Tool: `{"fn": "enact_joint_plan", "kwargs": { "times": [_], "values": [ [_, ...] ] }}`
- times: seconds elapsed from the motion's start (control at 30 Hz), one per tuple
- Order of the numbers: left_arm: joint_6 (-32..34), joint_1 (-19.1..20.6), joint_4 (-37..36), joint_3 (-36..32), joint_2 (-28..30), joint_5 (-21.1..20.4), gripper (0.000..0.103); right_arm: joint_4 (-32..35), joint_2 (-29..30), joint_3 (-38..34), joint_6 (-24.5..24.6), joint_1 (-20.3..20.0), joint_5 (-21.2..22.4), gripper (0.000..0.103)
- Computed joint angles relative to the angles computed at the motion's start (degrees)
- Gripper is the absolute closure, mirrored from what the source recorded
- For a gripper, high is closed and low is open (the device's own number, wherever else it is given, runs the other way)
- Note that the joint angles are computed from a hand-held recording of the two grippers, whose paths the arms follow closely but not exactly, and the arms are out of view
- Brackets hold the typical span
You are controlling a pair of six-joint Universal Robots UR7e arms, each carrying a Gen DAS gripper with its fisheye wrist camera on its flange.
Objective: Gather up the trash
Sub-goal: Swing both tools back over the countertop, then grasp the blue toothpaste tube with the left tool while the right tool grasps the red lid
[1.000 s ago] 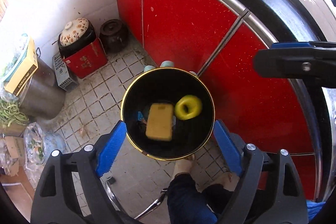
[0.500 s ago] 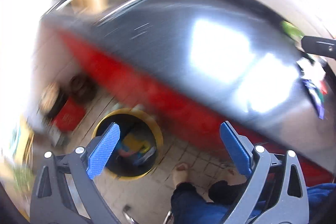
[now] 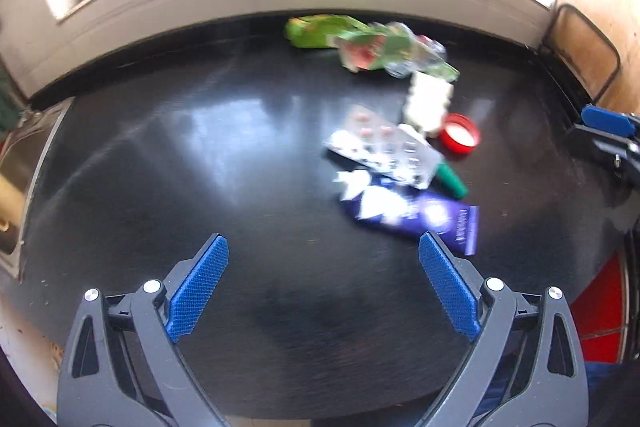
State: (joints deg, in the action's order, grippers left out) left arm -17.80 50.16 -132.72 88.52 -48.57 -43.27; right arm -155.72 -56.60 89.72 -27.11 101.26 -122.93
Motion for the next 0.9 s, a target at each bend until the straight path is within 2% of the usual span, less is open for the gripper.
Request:
{"fn": "enact_joint_plan", "kwargs": {
  "times": [0.13,0.33,0.53,0.73,0.8,0.9],
  "values": [
    [-3.8,0.1,4.9,-4.8,4.0,-2.8,0.010,-0.1,-1.1,0.5,-0.6,-1.9,0.2,0.017],
    [-12.2,1.2,11.8,-12.0,10.8,-1.9,0.010,2.3,-0.7,-1.0,0.4,-3.8,0.6,0.017],
    [-19.2,2.1,15.6,-16.6,15.6,0.0,0.010,5.3,-0.5,-3.0,-1.5,-4.8,0.8,0.017],
    [-19.0,2.5,10.8,-15.4,16.1,1.6,0.008,8.1,1.8,-6.2,-3.7,-5.9,1.5,0.017],
    [-18.4,2.7,10.1,-13.7,14.8,2.3,0.007,9.7,3.0,-7.4,-4.5,-6.3,1.8,0.017],
    [-15.8,3.6,8.1,-9.9,11.4,1.1,0.007,11.7,4.8,-9.2,-5.8,-6.7,2.4,0.017]
  ]
}}
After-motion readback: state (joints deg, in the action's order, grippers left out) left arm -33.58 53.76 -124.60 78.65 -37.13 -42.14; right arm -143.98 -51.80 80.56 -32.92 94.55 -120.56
